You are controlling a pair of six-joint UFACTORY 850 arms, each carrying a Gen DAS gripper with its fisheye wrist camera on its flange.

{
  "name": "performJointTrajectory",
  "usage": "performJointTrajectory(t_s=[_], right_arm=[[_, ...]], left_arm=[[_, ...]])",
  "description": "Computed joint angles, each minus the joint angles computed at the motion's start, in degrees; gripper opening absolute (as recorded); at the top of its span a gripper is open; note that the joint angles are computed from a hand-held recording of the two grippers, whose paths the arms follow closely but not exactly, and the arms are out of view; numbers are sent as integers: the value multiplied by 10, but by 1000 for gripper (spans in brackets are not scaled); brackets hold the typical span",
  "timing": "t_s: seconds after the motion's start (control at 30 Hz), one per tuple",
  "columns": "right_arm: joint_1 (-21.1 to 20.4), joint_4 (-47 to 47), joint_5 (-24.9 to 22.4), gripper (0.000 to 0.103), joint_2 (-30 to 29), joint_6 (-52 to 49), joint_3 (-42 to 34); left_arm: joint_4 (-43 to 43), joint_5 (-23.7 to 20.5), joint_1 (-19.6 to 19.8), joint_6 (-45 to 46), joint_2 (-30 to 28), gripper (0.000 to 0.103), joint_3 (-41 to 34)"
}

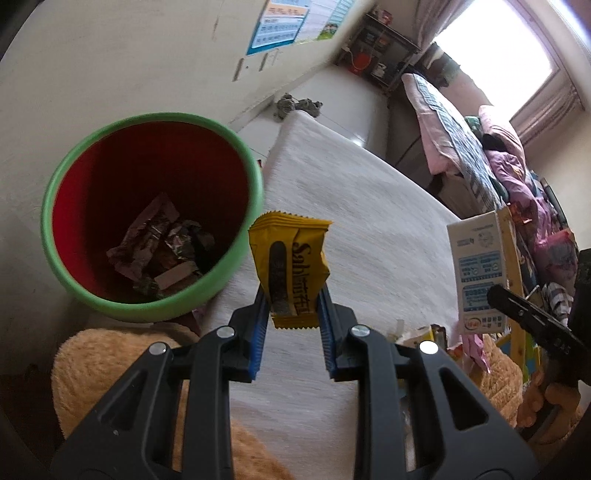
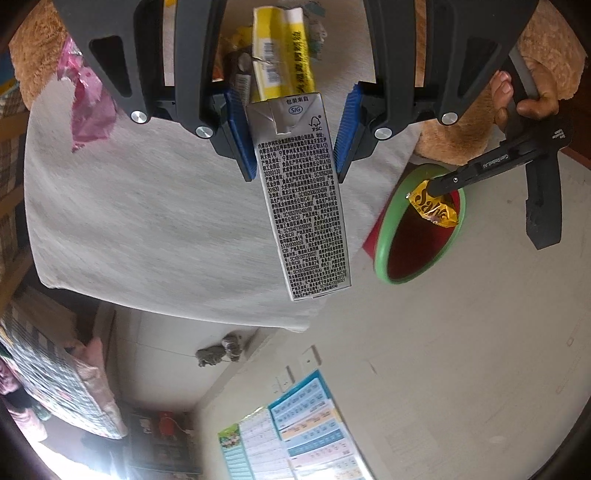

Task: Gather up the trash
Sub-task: 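Carry the yellow wrapper into the bin with the left tool while the right tool drops the carton there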

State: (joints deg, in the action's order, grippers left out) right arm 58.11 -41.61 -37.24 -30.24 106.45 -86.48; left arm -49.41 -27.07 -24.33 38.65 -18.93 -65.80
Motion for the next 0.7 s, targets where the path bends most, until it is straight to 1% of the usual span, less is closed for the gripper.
performJointTrajectory(t_s=[0.33,0.7], right_arm=[[-10,38,3,41,-61,-112,-97],[-21,115,22,41,-111,-204,-166]], left_arm=[[-10,13,23,4,2,25,3],[-5,26,47,-8,2,25,7]])
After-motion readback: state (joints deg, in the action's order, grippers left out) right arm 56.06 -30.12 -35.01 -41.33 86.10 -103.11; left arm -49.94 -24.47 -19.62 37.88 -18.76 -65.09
